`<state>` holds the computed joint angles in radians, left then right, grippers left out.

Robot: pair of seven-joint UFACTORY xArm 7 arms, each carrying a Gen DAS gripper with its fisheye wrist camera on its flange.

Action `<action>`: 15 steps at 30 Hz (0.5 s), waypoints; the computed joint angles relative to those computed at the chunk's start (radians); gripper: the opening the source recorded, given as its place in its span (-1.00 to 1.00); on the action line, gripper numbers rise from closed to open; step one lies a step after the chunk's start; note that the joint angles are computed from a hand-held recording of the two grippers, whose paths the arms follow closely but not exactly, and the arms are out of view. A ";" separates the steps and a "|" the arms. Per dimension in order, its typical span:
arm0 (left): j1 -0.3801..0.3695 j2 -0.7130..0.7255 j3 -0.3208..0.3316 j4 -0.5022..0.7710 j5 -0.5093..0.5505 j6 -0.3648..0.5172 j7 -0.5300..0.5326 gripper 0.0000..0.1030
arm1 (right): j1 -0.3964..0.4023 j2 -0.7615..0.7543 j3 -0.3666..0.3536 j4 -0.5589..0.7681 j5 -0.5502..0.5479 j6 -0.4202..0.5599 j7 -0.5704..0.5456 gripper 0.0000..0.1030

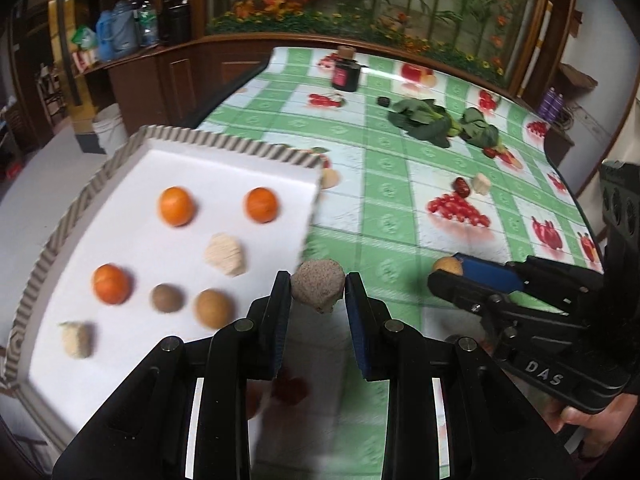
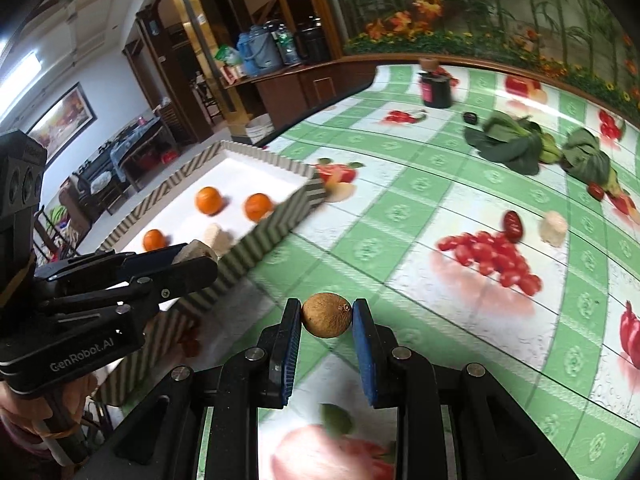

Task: Organize fruits
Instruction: 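Carry the brown fruit and pale chunk into the white tray and open both grippers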

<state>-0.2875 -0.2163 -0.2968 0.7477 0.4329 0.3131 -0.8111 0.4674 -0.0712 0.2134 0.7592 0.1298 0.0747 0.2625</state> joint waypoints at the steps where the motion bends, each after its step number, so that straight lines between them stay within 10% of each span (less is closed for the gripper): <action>1: 0.004 -0.017 0.004 -0.017 0.001 0.000 -0.005 -0.48 | -0.002 0.006 0.009 0.010 -0.021 0.002 0.015 -0.51; 15: 0.094 -0.199 0.003 -0.182 -0.046 0.009 0.014 -0.48 | 0.046 0.131 0.044 0.181 -0.159 0.063 0.076 -0.51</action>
<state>-0.1935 -0.4155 -0.2941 0.5656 0.3866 0.3225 -0.7972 0.5131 0.0603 0.2572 0.9406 -0.0296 0.1380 0.3386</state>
